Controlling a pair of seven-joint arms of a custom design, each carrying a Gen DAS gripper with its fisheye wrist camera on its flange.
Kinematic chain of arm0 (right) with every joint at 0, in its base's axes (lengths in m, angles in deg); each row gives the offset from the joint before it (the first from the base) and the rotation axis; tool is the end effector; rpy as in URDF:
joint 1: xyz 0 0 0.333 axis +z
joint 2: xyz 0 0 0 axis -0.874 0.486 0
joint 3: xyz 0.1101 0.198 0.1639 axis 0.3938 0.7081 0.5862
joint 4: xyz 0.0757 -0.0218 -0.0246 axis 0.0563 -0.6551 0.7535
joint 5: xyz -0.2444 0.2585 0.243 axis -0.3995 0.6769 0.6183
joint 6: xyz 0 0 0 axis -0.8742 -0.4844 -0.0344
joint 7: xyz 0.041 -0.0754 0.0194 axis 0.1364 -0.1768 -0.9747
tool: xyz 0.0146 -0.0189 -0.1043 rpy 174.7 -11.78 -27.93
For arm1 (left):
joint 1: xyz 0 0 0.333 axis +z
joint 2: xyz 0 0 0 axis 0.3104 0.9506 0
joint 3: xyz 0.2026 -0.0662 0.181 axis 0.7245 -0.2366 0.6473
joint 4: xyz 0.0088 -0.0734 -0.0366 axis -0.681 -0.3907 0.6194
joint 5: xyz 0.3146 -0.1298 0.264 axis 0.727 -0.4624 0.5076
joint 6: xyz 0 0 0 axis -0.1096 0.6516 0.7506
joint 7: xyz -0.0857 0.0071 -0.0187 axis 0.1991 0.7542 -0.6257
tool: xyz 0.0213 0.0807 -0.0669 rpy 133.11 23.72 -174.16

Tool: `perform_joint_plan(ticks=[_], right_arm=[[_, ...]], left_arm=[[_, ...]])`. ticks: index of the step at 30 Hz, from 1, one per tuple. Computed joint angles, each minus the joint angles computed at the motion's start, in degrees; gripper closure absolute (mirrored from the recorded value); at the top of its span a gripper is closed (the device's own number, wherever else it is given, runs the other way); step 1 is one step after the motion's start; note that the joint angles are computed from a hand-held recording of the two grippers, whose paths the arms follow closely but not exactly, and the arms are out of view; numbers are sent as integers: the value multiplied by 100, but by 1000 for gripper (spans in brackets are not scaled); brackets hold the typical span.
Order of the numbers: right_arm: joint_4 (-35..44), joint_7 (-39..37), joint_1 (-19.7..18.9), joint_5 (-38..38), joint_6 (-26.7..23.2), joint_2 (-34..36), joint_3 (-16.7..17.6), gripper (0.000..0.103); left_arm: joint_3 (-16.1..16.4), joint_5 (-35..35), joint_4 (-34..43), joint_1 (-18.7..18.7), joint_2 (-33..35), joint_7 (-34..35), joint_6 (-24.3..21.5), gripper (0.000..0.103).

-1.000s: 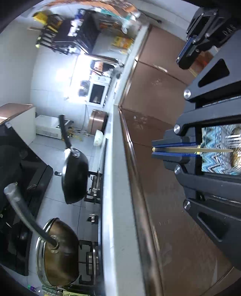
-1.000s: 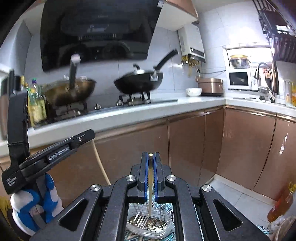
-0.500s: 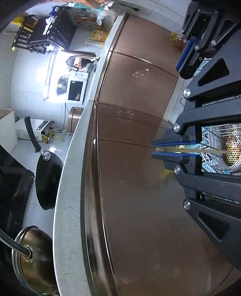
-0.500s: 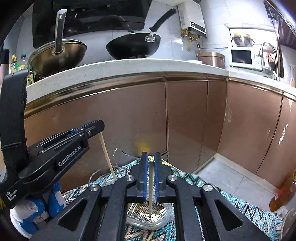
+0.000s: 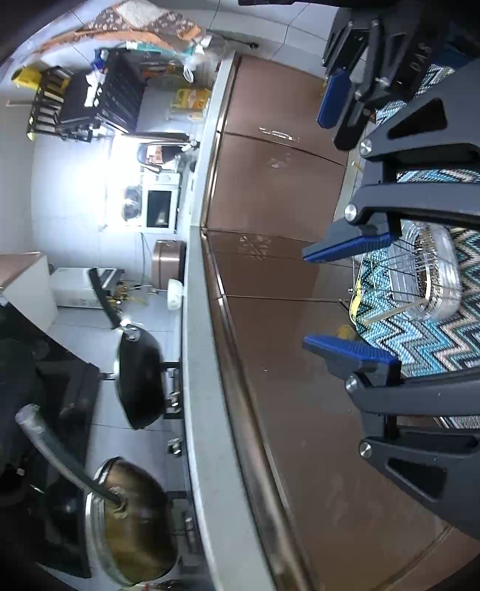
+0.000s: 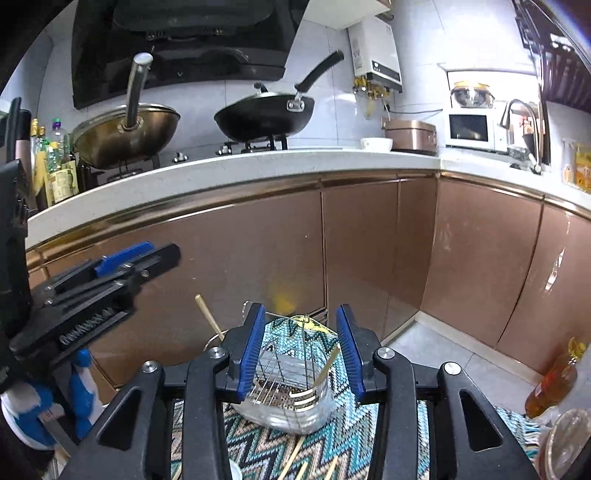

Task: Organize utensils
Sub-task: 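Open both tools to release the chopsticks into the holder, then withdraw both tools back from the wire holder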

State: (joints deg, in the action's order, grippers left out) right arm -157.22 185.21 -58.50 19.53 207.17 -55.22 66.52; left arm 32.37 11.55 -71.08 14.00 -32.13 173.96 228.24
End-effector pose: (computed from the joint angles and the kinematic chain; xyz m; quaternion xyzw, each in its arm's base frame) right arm 0.6306 0.0589 0.5451 -0.5308 0.6586 -0.4042 0.3481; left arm 0.6823 -0.2253 0.5622 -0.3736 0.7069 -0.5419 0.2592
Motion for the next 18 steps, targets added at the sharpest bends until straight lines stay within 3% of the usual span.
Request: perform_joint_plan(ticks=[2, 6, 18], right_arm=[[-186, 11, 16, -44, -97, -242, 43, 63], [-704, 52, -36, 11, -319, -853, 247, 63], [-1684, 32, -222, 393, -911, -2043, 876, 63]], left_arm=[[-63, -393, -265, 183, -308, 396, -59, 64], [287, -546, -845, 148, -923, 625, -193, 64], [1267, -388, -1884, -152, -1971, 162, -605, 49]])
